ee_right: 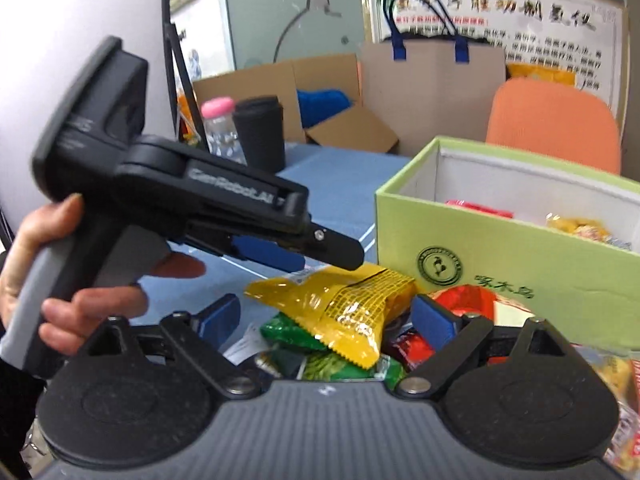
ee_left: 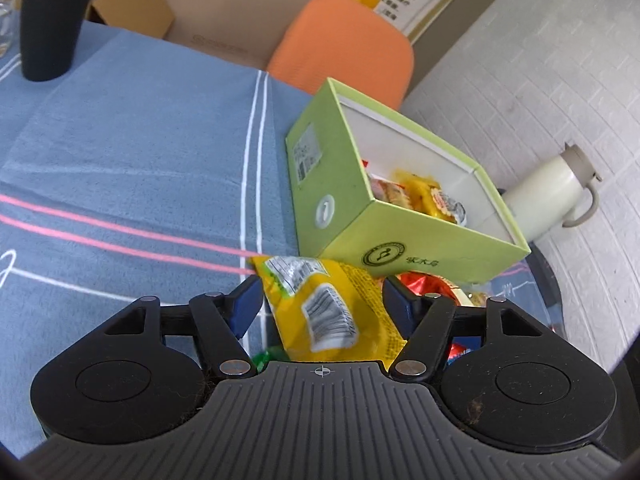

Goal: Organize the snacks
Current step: 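Grasp the yellow chip bag beside the box with the left gripper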

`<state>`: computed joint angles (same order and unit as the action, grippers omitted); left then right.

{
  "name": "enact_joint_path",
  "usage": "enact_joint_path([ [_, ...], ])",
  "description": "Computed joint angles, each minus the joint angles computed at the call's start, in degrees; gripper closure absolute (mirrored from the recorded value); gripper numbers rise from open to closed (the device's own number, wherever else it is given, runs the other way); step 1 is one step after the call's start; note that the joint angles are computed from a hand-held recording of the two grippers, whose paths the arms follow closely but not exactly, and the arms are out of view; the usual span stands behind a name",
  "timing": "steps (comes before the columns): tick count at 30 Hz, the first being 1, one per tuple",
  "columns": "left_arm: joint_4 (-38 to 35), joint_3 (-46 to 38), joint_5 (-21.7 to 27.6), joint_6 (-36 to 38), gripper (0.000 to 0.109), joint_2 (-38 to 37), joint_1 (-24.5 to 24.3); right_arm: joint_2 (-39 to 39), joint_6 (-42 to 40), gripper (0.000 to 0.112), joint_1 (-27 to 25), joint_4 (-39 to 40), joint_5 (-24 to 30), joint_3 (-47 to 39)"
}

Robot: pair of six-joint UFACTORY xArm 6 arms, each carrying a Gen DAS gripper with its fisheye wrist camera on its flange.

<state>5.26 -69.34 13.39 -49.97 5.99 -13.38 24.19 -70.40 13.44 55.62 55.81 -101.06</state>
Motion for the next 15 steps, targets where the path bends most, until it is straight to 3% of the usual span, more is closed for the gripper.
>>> enact_joint_path([
  [8, -22.24, -2.04, -0.53, 21.73, 0.052, 3.34, -0.61, 1.33, 1.85, 0.019, 2.50, -4.62, -3.43, -1.06],
  [11, -26.42, -2.48, -1.15, 25.18, 0.061, 4.46, -1.04, 1.34, 2.40, 0.019, 3.63, -6.02, -5.23, -0.57],
  [13, -27.39, -1.05, -2.39, 25.86, 0.076, 3.46, -1.33, 0.55, 1.27, 0.019, 2.95, -4.09, -3.33, -0.11],
  [15, -28.08, 1.81, -3.92, 26.48, 0.082, 1.07, -1.71, -0.74, -0.27, 0.020, 1.95, -1.77, -1.57, 1.10],
])
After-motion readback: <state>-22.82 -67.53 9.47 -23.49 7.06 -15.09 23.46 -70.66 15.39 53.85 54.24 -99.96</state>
